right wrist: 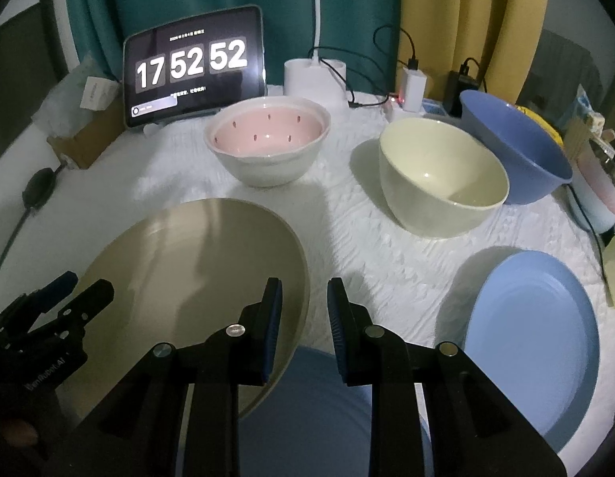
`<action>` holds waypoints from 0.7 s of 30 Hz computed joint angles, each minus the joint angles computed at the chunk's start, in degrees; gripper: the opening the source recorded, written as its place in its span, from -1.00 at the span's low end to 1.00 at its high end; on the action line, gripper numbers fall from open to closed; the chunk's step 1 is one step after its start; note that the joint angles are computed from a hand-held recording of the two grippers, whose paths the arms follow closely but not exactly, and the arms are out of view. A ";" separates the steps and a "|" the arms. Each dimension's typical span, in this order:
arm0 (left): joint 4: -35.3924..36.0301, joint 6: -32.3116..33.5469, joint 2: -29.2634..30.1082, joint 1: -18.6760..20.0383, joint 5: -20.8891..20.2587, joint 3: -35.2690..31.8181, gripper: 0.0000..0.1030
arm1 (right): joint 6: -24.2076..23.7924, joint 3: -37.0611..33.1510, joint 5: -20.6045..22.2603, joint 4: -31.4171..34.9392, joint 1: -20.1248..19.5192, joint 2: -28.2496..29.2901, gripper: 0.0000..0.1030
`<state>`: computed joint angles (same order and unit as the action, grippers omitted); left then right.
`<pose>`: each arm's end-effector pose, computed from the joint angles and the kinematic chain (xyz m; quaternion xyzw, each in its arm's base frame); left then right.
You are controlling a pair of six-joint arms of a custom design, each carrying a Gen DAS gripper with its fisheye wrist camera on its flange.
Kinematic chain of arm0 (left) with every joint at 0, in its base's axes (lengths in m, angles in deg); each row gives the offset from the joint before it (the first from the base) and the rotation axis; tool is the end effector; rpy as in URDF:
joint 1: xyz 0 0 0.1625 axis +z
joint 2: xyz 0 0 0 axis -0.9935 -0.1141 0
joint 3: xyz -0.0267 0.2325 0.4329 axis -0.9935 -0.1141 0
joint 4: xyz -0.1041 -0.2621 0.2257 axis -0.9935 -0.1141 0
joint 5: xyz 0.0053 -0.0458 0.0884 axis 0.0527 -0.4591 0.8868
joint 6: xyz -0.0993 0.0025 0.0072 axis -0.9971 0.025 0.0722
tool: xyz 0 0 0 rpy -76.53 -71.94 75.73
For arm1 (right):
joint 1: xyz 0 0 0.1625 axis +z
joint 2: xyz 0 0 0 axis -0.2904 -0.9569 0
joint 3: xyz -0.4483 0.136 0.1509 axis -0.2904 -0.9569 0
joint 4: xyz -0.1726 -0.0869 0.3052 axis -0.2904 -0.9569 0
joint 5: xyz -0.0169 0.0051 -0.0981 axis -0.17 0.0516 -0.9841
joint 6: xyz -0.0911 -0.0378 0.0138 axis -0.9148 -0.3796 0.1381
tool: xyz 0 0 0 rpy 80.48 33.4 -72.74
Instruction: Organize plates and bowls
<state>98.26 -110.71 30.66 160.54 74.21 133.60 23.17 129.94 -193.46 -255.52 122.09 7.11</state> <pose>0.0159 -0.7143 0.1344 0.2346 0.9038 -0.2723 0.2323 0.2374 -0.6659 -0.0496 -0.0022 -0.8590 0.3362 0.3861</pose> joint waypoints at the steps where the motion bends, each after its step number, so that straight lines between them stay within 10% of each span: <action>1: 0.32 -0.06 0.18 -0.08 -0.26 -0.16 0.29 | 0.23 -0.02 0.20 0.28 -0.08 0.02 -0.51; 10: 1.94 0.89 0.65 -0.40 -0.04 -0.41 -0.25 | -1.77 0.31 2.72 -0.43 -0.45 0.35 -0.59; 21: 0.83 0.25 -1.16 -1.04 0.38 2.98 -0.26 | -2.76 2.22 2.13 -3.52 0.24 -0.02 -0.61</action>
<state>99.09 -110.46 29.50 159.50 74.58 136.58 20.42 132.16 -191.33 -259.04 122.33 7.09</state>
